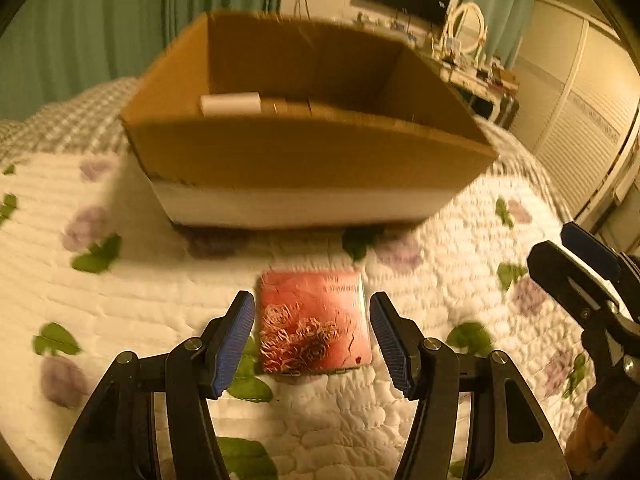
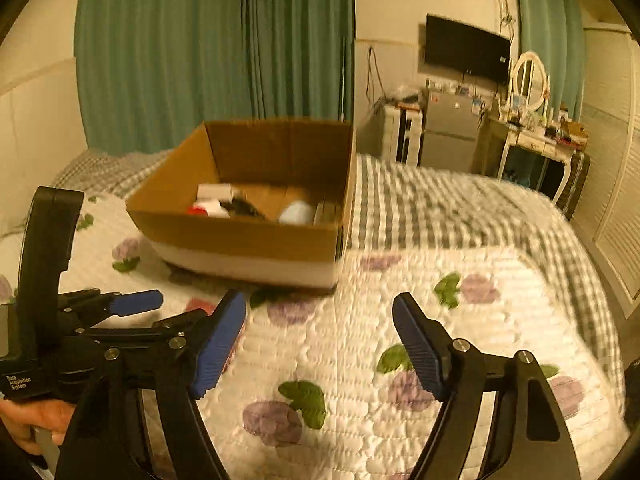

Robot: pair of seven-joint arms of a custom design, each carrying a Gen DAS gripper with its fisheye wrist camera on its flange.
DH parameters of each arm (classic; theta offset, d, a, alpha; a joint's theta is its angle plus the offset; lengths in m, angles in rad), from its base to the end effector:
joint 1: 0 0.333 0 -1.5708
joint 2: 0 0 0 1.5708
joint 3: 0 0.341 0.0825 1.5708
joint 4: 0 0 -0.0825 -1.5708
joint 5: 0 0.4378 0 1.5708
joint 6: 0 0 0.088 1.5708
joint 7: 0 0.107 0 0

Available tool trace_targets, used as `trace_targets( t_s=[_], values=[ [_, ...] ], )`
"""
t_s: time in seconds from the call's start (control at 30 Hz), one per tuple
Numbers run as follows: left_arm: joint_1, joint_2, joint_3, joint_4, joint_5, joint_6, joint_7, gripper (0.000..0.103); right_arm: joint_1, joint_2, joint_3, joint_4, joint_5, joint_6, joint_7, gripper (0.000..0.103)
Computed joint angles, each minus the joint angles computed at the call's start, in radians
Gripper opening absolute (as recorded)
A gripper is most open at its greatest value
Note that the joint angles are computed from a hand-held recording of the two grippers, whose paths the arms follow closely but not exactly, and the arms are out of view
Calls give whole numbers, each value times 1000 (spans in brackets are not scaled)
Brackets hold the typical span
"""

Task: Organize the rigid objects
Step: 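Move left tool to red rose-patterned card case and close on it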

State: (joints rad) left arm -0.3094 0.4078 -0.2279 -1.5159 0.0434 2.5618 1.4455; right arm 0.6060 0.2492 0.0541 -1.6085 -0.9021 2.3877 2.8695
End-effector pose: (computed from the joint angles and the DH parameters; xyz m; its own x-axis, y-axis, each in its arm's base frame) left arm 0.6876 -0.3751 0.5126 -0.4166 -0.9006 0.1238 -0.7591 0.2697 -0.5925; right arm 0.5901 0.4437 0.5540 -0.1116 -0.9930 -0.0385 -0.6134 0.0993 -0.7835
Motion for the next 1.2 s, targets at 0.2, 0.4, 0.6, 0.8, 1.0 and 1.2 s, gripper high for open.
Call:
trace_targets(
  t_s=[0.2, 0.4, 0.6, 0.8, 1.0, 1.2],
  values=[
    [8, 35, -14, 27, -32, -43, 49, 63, -23, 35, 3, -8, 127, 24, -55, 72],
    [-23, 49, 5, 46, 14, -47, 58, 63, -30, 69, -1, -1, 239, 24, -120, 64],
    [-81, 71, 58, 86, 139, -96, -50, 68, -21, 82, -12, 8, 275, 10, -148, 63],
    [-78, 144, 45, 197, 144, -218, -69, 77, -15, 81, -21, 10, 280, 6, -147, 63],
    [-23, 132, 9, 171, 35, -169, -58, 72, -15, 72, -22, 0, 274, 3, -135, 63],
    [2, 54, 7, 78, -8, -135, -54, 71, -6, 65, -16, 4, 256, -18, -136, 62]
  ],
)
